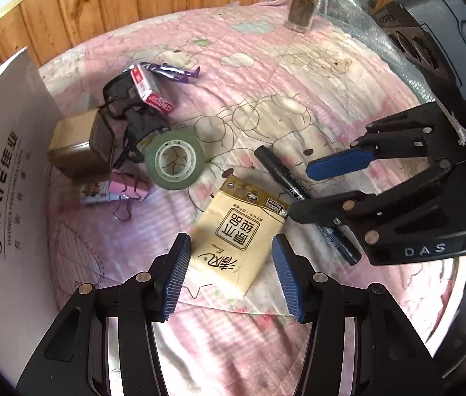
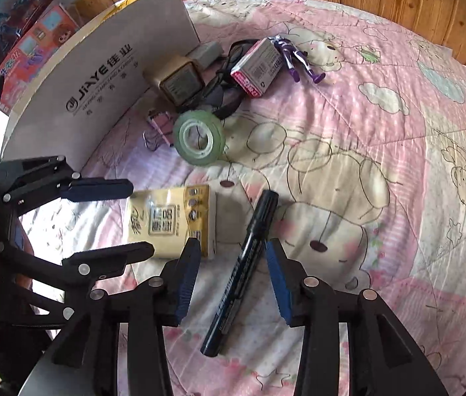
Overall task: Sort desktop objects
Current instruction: 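Grasp the cream tissue pack with the left tool while the right tool grasps the black marker, then carry the tissue pack and marker with both tools over the cardboard box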
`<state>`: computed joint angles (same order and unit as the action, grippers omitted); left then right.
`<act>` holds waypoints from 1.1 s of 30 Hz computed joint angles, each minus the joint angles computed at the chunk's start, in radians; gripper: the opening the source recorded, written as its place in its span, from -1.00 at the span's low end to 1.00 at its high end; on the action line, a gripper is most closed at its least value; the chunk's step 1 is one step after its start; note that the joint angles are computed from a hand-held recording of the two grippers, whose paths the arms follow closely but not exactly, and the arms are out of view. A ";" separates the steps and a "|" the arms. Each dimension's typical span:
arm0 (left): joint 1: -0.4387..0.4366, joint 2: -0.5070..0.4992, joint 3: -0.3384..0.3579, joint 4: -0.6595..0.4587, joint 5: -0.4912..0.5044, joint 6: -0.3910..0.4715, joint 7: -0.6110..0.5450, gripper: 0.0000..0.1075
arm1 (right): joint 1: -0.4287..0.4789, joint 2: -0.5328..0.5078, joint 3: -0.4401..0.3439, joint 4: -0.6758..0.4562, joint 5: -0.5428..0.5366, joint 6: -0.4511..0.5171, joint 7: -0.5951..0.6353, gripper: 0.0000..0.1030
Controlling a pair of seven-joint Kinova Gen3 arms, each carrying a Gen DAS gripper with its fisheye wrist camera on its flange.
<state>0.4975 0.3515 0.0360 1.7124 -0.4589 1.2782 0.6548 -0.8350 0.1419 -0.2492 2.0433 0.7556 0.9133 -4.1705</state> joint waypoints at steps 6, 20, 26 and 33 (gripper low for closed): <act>-0.031 0.018 -0.021 0.032 -0.006 -0.043 -0.018 0.16 | -0.023 0.071 0.000 0.000 -0.022 -0.019 0.065 -0.21; -0.016 -0.017 -0.021 0.093 -0.037 -0.094 0.124 0.00 | -0.062 0.037 0.016 0.009 -0.060 0.068 0.059 -0.72; -0.010 -0.039 -0.005 0.054 -0.016 0.020 0.143 -0.01 | -0.083 0.017 -0.019 -0.016 -0.058 0.158 0.024 -0.72; 0.012 -0.055 0.019 -0.008 -0.041 0.173 0.180 -0.01 | -0.046 0.041 0.009 -0.101 -0.018 0.223 0.074 -0.72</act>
<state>0.5099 0.2964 0.0547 1.7041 -0.5001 1.4513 0.8344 -0.8807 0.1832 -0.2399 1.9419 0.7376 1.1361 -4.0961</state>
